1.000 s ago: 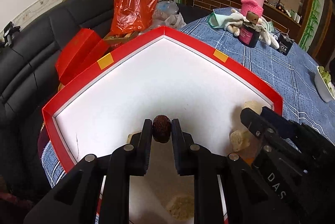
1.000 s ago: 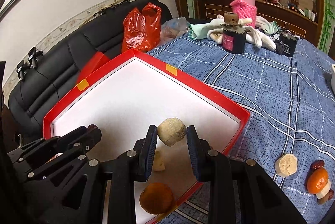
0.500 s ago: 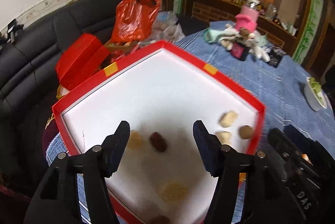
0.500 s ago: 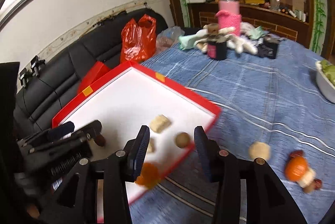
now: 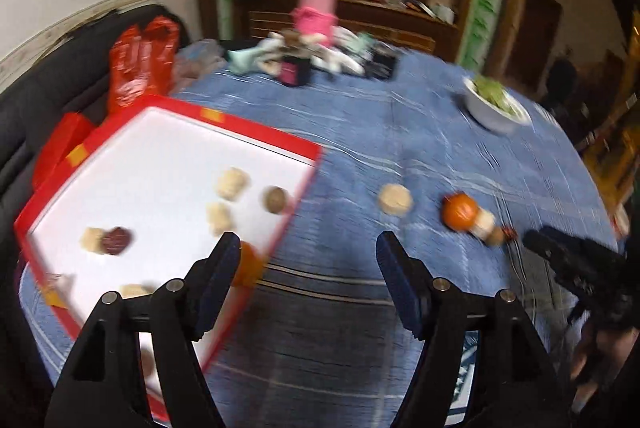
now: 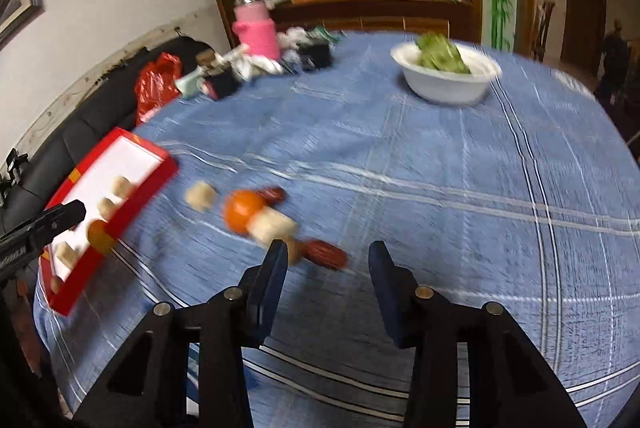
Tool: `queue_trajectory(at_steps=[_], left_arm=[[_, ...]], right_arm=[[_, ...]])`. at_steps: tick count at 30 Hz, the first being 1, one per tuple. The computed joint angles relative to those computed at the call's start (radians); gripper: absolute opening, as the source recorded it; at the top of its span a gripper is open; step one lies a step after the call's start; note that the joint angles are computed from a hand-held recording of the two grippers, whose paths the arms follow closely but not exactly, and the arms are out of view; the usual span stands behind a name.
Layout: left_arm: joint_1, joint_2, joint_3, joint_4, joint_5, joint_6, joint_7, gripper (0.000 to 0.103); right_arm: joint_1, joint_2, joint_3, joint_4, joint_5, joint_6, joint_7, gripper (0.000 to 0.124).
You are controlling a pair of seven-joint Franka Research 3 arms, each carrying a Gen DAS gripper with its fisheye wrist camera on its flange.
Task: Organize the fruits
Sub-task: 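Move both open tools back toward the remaining fruits on the table, then grasp an orange with the left tool while the right tool grasps a red date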
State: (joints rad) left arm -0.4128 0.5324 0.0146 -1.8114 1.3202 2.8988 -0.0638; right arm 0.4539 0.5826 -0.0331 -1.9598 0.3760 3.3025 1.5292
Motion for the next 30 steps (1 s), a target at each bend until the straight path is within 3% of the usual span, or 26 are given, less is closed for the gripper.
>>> queue_trajectory(at_steps=[3, 11, 15, 17, 18, 21, 24, 30], left_arm=[[0.000, 0.025, -0.024, 0.027, -0.045, -0.002, 0.085, 0.070], [-0.027, 0.058, -0.010, 0.067, -0.162, 0.012, 0.201, 0.070], [-0.036, 0.083, -0.005, 0.099, -0.219, 0.026, 0.266, 0.070], [-0.040, 0.097, -0.005, 0.113, -0.255, 0.029, 0.302, 0.070], [-0.045, 0.104, -0.003, 0.121, -0.272, 0.028, 0.315, 0.070], [-0.045, 0.129, -0.011, 0.148, -0.338, 0.029, 0.380, 0.070], [-0.057, 0.147, -0.005, 0.174, -0.390, 0.023, 0.431, 0.070], [-0.061, 0.188, -0.009, 0.239, -0.481, 0.021, 0.541, 0.070]], right_arm=[[-0.023, 0.012, 0.010, 0.016, -0.036, -0.043, -0.035, 0.040], [-0.026, 0.068, 0.012, 0.112, -0.079, -0.090, -0.066, 0.034], [-0.115, 0.078, 0.096, 0.133, -0.081, -0.116, -0.093, 0.031], [-0.188, 0.077, 0.178, 0.115, -0.090, -0.089, -0.145, 0.030], [-0.195, 0.078, 0.185, 0.110, -0.090, -0.079, -0.155, 0.030], [-0.201, 0.094, 0.181, 0.130, -0.085, -0.121, -0.168, 0.031], [-0.221, 0.099, 0.204, 0.133, -0.079, -0.098, -0.194, 0.031], [-0.179, 0.112, 0.149, 0.177, -0.076, -0.133, -0.194, 0.032]])
